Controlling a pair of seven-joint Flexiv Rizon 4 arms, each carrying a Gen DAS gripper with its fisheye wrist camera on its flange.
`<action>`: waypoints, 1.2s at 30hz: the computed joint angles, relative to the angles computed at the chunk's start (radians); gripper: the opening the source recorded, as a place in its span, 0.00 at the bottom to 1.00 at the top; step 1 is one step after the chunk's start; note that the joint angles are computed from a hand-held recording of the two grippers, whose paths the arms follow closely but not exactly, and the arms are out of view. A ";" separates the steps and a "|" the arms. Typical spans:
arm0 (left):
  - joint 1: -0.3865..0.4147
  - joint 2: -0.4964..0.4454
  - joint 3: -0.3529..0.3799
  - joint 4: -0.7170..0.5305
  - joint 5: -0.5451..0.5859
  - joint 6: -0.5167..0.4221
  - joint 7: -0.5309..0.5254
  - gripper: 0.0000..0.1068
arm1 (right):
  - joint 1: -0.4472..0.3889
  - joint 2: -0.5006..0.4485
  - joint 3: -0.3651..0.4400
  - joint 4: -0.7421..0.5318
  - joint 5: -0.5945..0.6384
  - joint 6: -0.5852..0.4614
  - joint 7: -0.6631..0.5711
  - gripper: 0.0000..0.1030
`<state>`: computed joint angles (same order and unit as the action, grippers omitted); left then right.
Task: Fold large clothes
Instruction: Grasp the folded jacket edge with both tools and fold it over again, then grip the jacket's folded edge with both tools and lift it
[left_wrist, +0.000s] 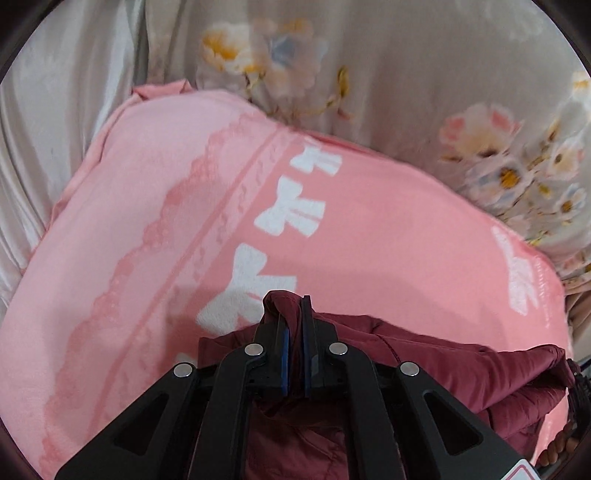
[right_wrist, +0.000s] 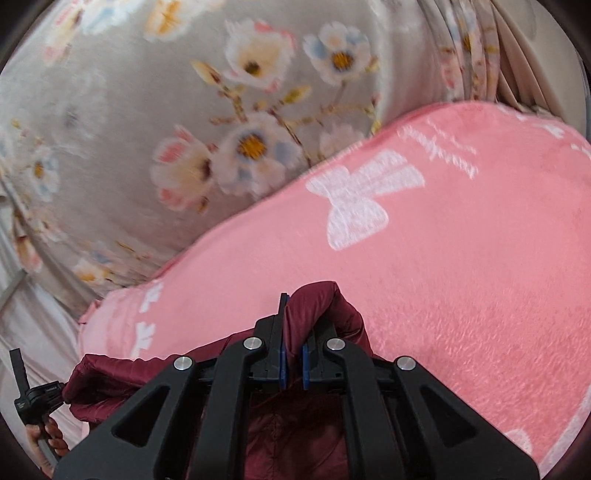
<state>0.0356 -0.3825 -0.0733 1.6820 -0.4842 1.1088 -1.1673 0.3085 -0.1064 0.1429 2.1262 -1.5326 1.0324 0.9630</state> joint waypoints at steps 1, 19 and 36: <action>-0.014 -0.027 0.019 -0.022 0.037 -0.016 -0.031 0.04 | -0.005 -0.019 -0.006 -0.002 0.000 0.015 0.007 0.04; 0.076 -0.043 -0.076 0.012 -0.044 -0.006 0.104 0.20 | -0.009 0.025 0.002 0.048 -0.088 -0.027 0.130 0.45; -0.082 0.020 -0.017 0.002 0.071 0.052 0.116 0.70 | 0.195 -0.291 0.014 -0.394 0.353 -0.033 -0.760 0.45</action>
